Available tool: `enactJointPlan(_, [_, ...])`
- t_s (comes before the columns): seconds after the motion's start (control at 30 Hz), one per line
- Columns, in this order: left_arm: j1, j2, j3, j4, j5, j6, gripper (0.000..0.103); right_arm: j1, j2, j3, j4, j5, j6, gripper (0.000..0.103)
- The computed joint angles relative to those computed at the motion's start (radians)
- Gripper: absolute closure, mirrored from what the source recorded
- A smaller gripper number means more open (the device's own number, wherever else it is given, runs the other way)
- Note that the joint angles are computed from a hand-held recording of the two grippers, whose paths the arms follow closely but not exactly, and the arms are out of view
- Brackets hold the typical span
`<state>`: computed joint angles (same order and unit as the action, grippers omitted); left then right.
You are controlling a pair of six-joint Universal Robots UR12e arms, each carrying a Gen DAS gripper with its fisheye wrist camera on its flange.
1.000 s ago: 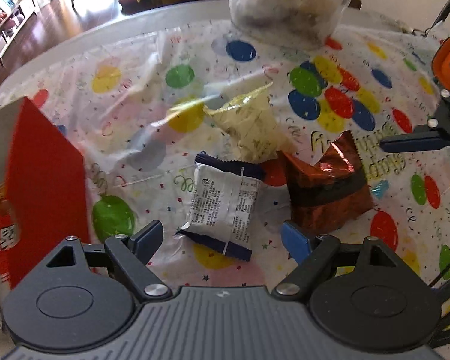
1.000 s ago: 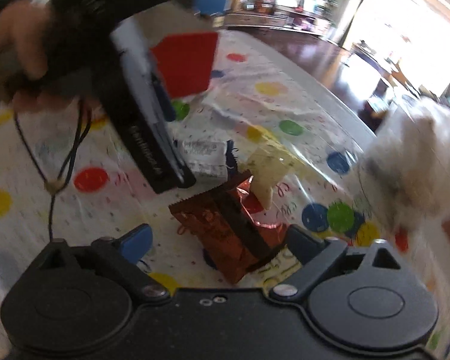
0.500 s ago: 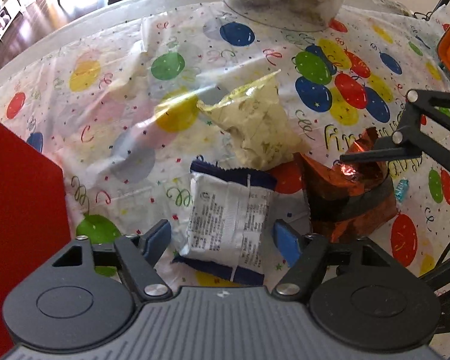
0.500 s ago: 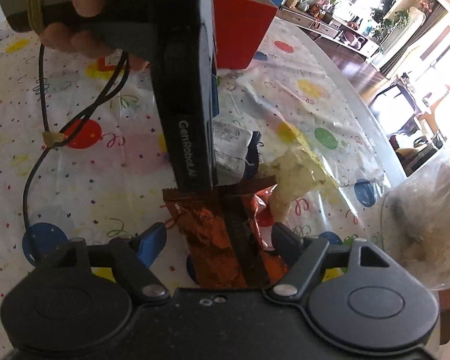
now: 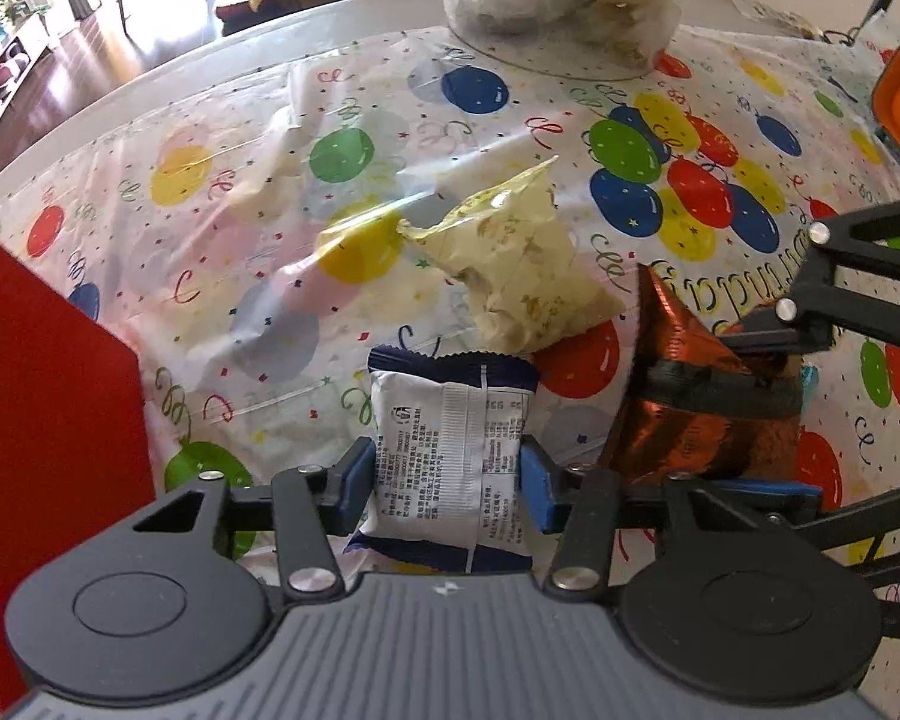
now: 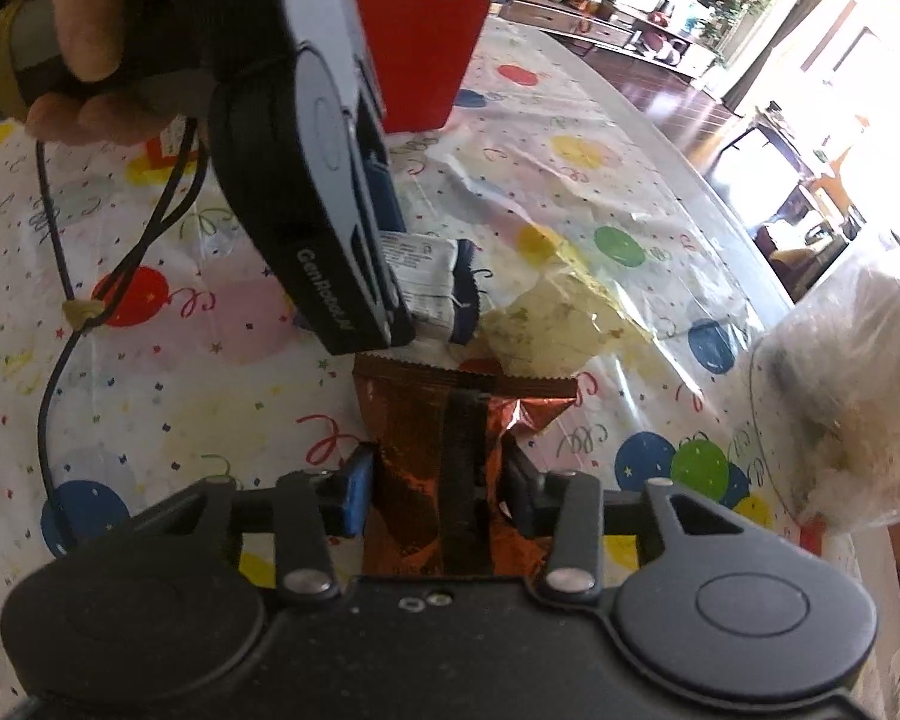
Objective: Organize snacks
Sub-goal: 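Grasp the white-and-blue packet with the left tool while the right tool grasps the copper-foil snack, then lift both held snacks toward the cardboard box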
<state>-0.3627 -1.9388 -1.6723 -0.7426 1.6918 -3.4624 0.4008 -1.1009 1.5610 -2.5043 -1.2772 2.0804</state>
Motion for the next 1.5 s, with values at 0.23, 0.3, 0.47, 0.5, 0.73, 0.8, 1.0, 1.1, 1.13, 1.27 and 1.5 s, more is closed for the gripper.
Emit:
enactJointPlan(0.23, [0.000,0.032,-0.038,0.043,0.002,-0.068,0.055,-0.003,-0.025,0.021,-0.015,0.005,0.108,0.064])
enactJointPlan(0.3, [-0.002,0.044,-0.049,0.053,0.003,-0.086,0.055,-0.006,-0.035,0.027,-0.014,0.012,0.157,0.064])
enactJointPlan(0.47, [-0.008,0.084,-0.088,0.099,0.006,-0.130,0.055,-0.013,-0.064,0.046,-0.026,0.025,0.314,0.064])
enactJointPlan(0.5, [-0.010,0.094,-0.096,0.110,0.007,-0.138,0.055,-0.014,-0.069,0.050,-0.027,0.027,0.347,0.064])
enactJointPlan(0.73, [-0.021,0.157,-0.135,0.140,0.032,-0.170,0.055,-0.013,-0.107,0.068,-0.035,0.022,0.600,0.064])
enactJointPlan(0.8, [-0.025,0.177,-0.145,0.137,0.043,-0.176,0.055,-0.011,-0.120,0.075,-0.038,0.022,0.674,0.064])
enactJointPlan(1.0, [-0.028,0.242,-0.182,0.144,0.061,-0.201,0.055,-0.002,-0.154,0.095,-0.051,0.053,0.878,0.064])
enactJointPlan(1.1, [-0.024,0.277,-0.204,0.144,0.068,-0.202,0.055,0.011,-0.168,0.102,-0.064,0.048,0.948,0.064])
enactJointPlan(1.13, [-0.021,0.288,-0.211,0.144,0.070,-0.201,0.055,0.016,-0.171,0.102,-0.070,0.045,0.967,0.064])
enactJointPlan(1.27, [-0.010,0.335,-0.241,0.140,0.083,-0.192,0.055,0.039,-0.178,0.095,-0.078,0.046,1.031,0.064])
enactJointPlan(1.5, [0.028,0.413,-0.295,0.139,0.097,-0.158,0.055,0.091,-0.158,0.048,-0.082,0.045,1.085,0.064])
